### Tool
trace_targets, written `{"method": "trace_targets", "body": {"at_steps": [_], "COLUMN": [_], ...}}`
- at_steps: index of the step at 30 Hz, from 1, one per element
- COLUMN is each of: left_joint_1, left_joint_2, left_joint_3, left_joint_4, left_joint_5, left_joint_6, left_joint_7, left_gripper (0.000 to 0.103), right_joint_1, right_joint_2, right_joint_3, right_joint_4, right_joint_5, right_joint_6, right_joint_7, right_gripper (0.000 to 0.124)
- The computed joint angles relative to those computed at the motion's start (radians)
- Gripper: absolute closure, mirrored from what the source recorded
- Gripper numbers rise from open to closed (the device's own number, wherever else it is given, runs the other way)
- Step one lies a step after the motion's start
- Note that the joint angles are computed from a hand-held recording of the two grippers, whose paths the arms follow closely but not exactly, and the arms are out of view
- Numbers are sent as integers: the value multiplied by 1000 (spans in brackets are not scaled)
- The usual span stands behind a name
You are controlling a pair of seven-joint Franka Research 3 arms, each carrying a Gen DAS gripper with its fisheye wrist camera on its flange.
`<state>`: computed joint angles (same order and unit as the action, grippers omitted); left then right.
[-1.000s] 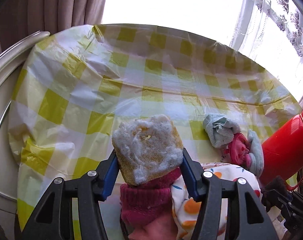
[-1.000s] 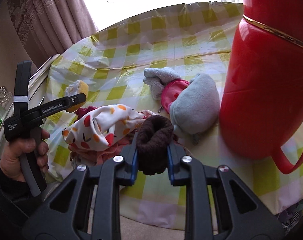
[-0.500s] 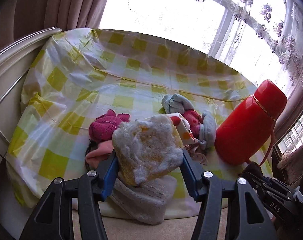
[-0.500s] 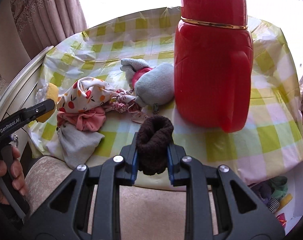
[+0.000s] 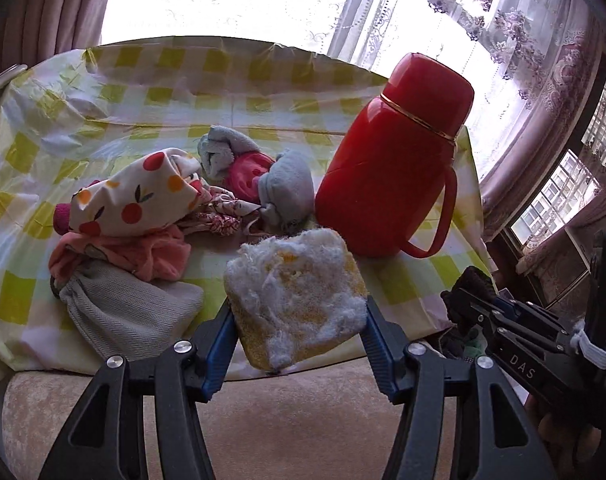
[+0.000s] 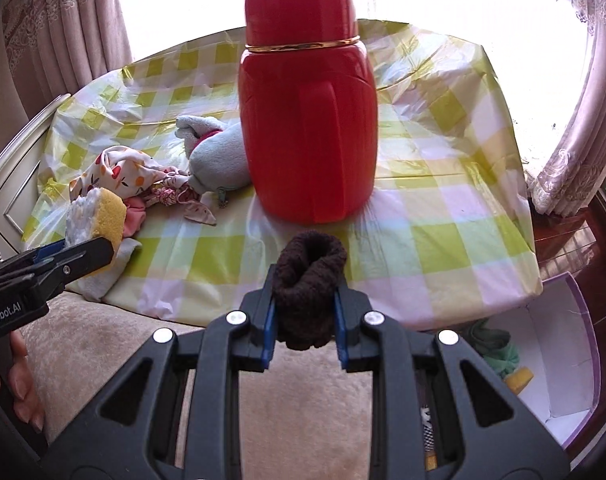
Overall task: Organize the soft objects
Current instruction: 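Carry the brown sock and white sponge to the box and release both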
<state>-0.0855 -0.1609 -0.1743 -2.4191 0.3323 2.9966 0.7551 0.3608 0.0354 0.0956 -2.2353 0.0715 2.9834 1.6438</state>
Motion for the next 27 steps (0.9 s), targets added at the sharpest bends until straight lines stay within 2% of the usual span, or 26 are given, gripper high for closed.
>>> {"method": "trace_targets", "body": {"at_steps": [7, 12, 19, 27], "left_joint_1": [-91, -135, -164, -166], "left_joint_2": [59, 106, 171, 250], "left_joint_3": [11, -2, -45, -123], "left_joint_4": [57, 103, 176, 278], "left_joint_5": [-133, -243, -396, -542], "left_joint_6": [-1, -5, -22, -65], "left_joint_7": [148, 269, 451, 646], "left_gripper": [44, 44, 43, 42], "right_joint_1": [-53, -113, -217, -309], "right_joint_2": [-43, -73, -106, -140], "right_joint_3": [-31, -38, -43, -42], "right_joint_4": [-60, -89, -108, -122], "right_joint_5": [-128, -217, -375, -505], "right_joint_6": [-10, -25, -51, -73], "right_joint_7": [128, 213, 355, 473], "right_gripper": [97, 97, 97, 97]}}
